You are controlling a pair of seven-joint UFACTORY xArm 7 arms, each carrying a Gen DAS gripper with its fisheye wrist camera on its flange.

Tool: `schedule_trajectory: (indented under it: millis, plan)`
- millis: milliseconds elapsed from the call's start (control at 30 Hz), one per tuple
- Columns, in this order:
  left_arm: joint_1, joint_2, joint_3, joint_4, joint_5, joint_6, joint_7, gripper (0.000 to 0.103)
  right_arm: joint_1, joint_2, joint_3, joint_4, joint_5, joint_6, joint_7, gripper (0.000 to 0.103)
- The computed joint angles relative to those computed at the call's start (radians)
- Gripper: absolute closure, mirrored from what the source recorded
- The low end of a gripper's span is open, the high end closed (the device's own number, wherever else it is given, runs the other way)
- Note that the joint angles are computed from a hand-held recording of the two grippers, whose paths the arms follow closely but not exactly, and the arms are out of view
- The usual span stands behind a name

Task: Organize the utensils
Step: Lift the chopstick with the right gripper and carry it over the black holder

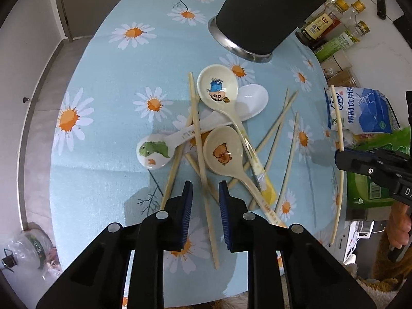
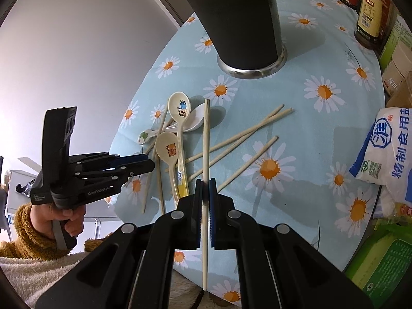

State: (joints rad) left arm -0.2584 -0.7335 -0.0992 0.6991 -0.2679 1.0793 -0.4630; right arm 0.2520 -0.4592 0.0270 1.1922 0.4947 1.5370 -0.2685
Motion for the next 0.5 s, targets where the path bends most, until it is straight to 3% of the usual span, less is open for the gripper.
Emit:
schedule_trajectory:
  millis: [167,500]
  plan:
    - [0.002,0.028,-0.015,0.010,0.009,0.008,-0.022,0.098,0.000,0.000,-0.004,0.002,0.003,0.001,-0.012,0.097]
    - [0.003,0.002,-0.007,-0.015,0.009,-0.008,-0.047,0.099,0.002,0.005,0.002,-0.003,0.008,-0.010,-0.021,0.097]
